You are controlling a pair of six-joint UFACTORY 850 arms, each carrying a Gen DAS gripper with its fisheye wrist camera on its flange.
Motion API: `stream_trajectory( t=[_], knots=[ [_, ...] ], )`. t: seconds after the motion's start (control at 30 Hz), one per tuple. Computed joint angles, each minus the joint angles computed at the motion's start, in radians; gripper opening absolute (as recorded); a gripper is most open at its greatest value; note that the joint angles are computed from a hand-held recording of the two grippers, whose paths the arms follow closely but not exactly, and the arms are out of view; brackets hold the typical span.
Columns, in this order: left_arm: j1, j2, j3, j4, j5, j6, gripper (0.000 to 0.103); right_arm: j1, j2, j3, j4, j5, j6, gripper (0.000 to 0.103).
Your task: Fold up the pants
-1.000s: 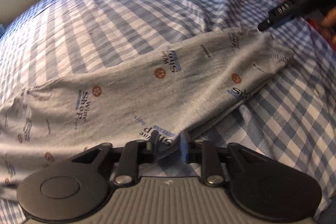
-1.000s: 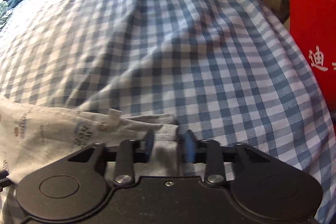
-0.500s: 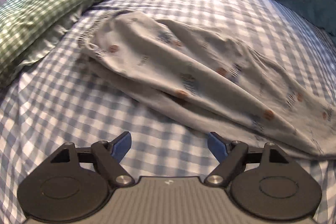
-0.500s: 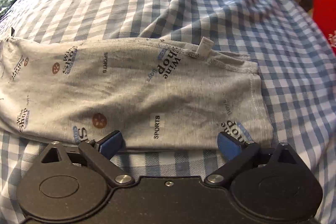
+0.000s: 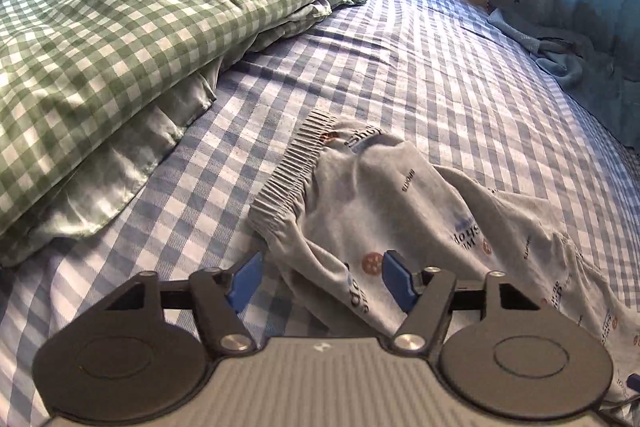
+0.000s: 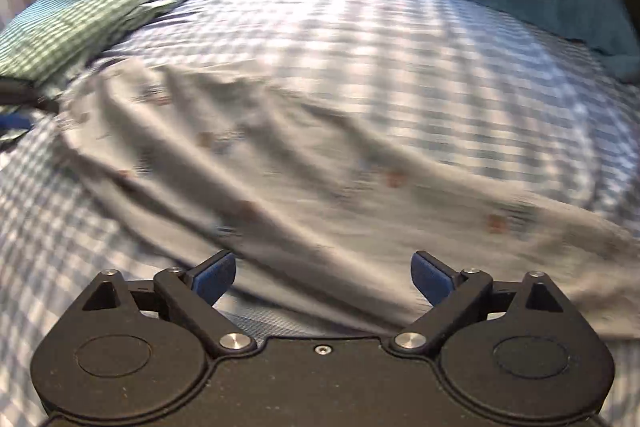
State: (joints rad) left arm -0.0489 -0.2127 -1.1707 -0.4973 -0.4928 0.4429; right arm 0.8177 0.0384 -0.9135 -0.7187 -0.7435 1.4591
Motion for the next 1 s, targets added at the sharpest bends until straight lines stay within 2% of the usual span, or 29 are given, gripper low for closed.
stream_trajectory(
  t=[0.07,0.13,0.17,0.2,0.23,0.3,0.33,0.53,0.57,0.6,0.63,0.67,0.9,1.0],
  knots=[
    [0.011,-0.041,-0.041,-0.006,-0.026,-0.010,0.052,0.001,-0.072,-0.057,0.028,0.036,-0.081,0.078],
    [0.021,-0.070,-0.068,-0.029,-0.047,-0.013,0.034,0.005,-0.123,-0.103,0.051,0.060,-0.155,0.068],
    [0.025,-0.084,-0.081,-0.045,-0.060,-0.009,0.029,0.002,-0.141,-0.119,0.054,0.067,-0.183,0.063],
    [0.026,-0.091,-0.087,-0.048,-0.064,-0.010,0.016,-0.007,-0.164,-0.140,0.057,0.075,-0.216,0.060],
    [0.023,-0.097,-0.093,-0.034,-0.062,-0.020,0.008,-0.012,-0.181,-0.153,0.058,0.080,-0.246,0.054],
    [0.020,-0.104,-0.099,-0.023,-0.054,-0.016,0.002,-0.023,-0.211,-0.175,0.079,0.075,-0.309,0.043],
    [0.021,-0.103,-0.097,-0.038,-0.054,0.002,0.001,-0.028,-0.228,-0.188,0.093,0.069,-0.344,0.039],
    [0.027,-0.084,-0.077,-0.073,-0.043,0.070,0.000,-0.052,-0.271,-0.210,0.145,0.089,-0.459,0.037],
    [0.029,-0.080,-0.075,-0.076,-0.042,0.071,0.000,-0.055,-0.274,-0.211,0.147,0.098,-0.471,0.034],
    [0.032,-0.077,-0.074,-0.084,-0.044,0.074,0.000,-0.058,-0.275,-0.212,0.154,0.103,-0.483,0.029],
    [0.037,-0.076,-0.075,-0.096,-0.050,0.081,0.000,-0.060,-0.279,-0.217,0.163,0.103,-0.498,0.011],
    [0.040,-0.074,-0.077,-0.105,-0.054,0.087,0.000,-0.061,-0.283,-0.222,0.167,0.098,-0.507,0.000],
    [0.051,-0.050,-0.070,-0.079,-0.042,0.138,0.000,-0.061,-0.229,-0.206,0.246,0.144,-0.633,0.000],
    [0.048,-0.055,-0.064,-0.036,-0.046,0.136,0.000,-0.051,-0.224,-0.204,0.297,0.133,-0.703,0.000]
  ],
)
